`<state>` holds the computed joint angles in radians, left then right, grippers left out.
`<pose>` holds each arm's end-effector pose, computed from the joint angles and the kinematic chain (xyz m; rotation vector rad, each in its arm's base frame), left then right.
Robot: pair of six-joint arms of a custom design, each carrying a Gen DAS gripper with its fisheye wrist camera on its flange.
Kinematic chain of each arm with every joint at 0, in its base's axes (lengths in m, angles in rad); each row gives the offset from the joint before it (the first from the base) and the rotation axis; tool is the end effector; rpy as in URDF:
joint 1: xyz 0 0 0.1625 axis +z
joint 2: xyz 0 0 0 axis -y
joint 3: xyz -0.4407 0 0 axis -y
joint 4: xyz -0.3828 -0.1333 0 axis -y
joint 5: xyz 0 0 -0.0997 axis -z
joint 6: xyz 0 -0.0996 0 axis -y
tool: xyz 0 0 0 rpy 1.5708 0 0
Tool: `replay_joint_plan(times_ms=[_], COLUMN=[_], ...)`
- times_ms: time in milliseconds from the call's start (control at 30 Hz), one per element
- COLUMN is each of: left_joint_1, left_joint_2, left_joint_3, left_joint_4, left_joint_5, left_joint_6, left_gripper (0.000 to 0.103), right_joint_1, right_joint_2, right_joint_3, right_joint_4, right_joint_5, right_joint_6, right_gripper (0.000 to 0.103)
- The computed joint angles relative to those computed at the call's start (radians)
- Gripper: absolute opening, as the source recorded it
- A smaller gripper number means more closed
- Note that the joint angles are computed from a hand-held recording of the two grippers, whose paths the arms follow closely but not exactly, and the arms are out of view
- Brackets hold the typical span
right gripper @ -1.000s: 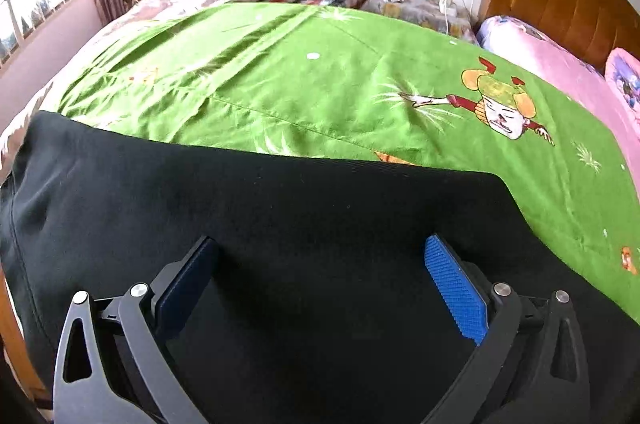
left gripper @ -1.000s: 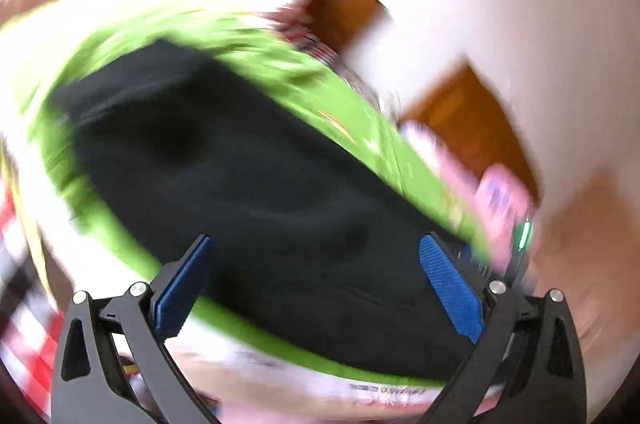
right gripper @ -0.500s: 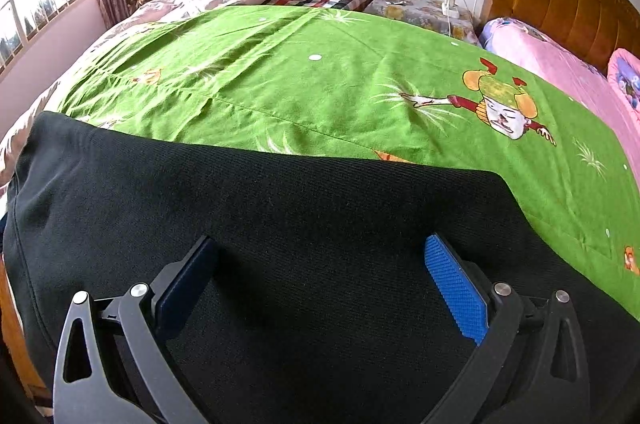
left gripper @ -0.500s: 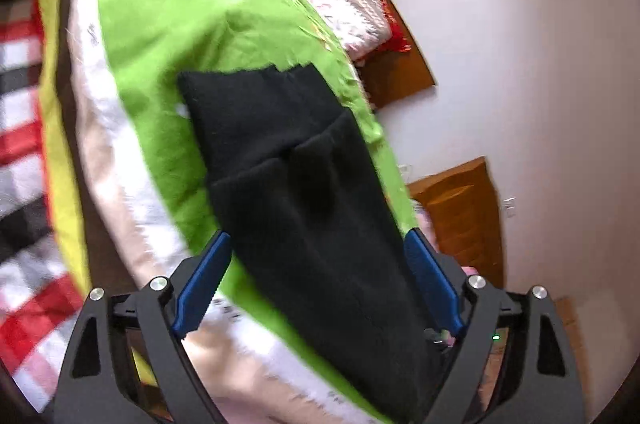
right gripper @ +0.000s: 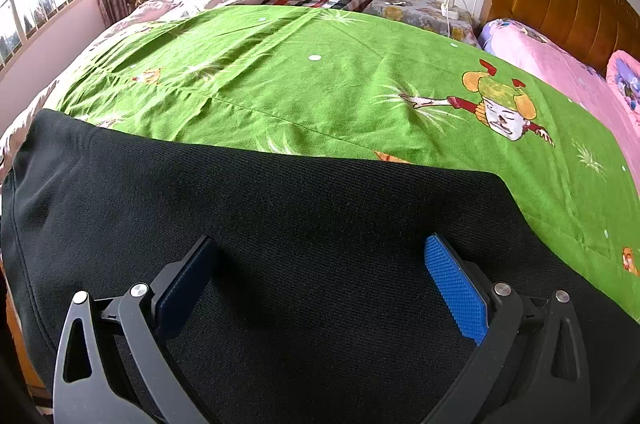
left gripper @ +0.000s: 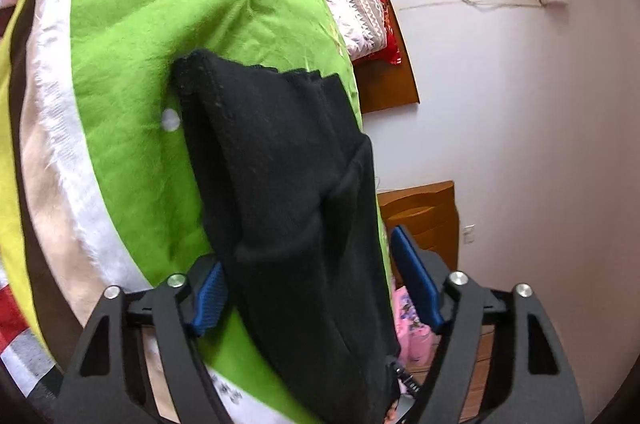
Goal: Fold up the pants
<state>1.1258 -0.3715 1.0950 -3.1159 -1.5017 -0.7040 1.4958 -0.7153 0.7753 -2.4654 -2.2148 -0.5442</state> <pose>-0.2343 -0.8169 0.0744 0.3709 -2.5481 0.9898 0.0103 -0.8439 0.4490 0.1950 -2.2167 0.7058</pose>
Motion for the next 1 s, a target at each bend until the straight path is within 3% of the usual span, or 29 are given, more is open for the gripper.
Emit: replay_joint_plan(times_ms=[33, 133, 233, 267, 300, 333, 367, 433, 533, 667, 733, 833, 933, 1000], left_joint_1=[0.010, 0.022, 0.021, 0.019, 0.015, 0.006, -0.003, -0.014, -0.082, -0.220, -0.275, -0.343, -0.395, -0.425], left_joint_2=[0.007, 0.024, 0.031, 0.031, 0.027, 0.025, 0.018, 0.010, -0.022, 0.021, 0.058, 0.155, 0.226, 0.299], left_joint_3=[-0.014, -0.026, -0.050, -0.056, -0.055, -0.069, -0.072, -0.059, -0.023, -0.141, -0.201, -0.338, -0.385, -0.432], left_joint_4=[-0.009, -0.047, -0.022, -0.006, 0.010, 0.057, 0.108, 0.093, 0.074, 0.125, 0.148, 0.208, 0.259, 0.327], left_joint_5=[-0.015, -0.034, -0.049, -0.042, -0.026, 0.021, 0.077, 0.094, 0.235, 0.435, 0.485, 0.508, 0.497, 0.521], left_joint_6=[-0.004, -0.003, 0.041, 0.044, 0.041, 0.038, 0.047, 0.054, 0.168, 0.475, 0.608, 0.804, 0.918, 1.013], left_gripper=[0.072, 0.074, 0.087, 0.085, 0.081, 0.054, 0.035, 0.028, 0.027, 0.027, 0.027, 0.027, 0.027, 0.027], right_joint_1=[0.002, 0.025, 0.062, 0.077, 0.090, 0.101, 0.111, 0.110, 0.105, 0.095, 0.083, 0.033, -0.025, -0.055], right_joint_2=[-0.008, -0.054, -0.038, -0.020, 0.000, 0.022, 0.056, 0.093, 0.108, 0.084, 0.032, -0.110, -0.239, -0.304], right_joint_3=[0.010, 0.076, 0.088, 0.081, 0.075, 0.065, 0.039, 0.011, -0.033, 0.008, 0.074, 0.230, 0.351, 0.416], right_joint_4=[0.003, 0.067, 0.141, 0.184, 0.206, 0.222, 0.246, 0.250, 0.301, 0.249, 0.139, -0.075, -0.226, -0.291], right_joint_5=[0.016, 0.200, 0.260, 0.268, 0.259, 0.237, 0.197, 0.173, 0.176, 0.213, 0.239, 0.366, 0.401, 0.409], right_joint_6=[0.011, 0.008, -0.052, -0.089, -0.124, -0.153, -0.174, -0.165, -0.155, -0.172, -0.111, 0.007, 0.120, 0.152], right_gripper=[0.099, 0.099, 0.099, 0.099, 0.099, 0.099, 0.099, 0.099, 0.099, 0.098, 0.098, 0.098, 0.098, 0.098])
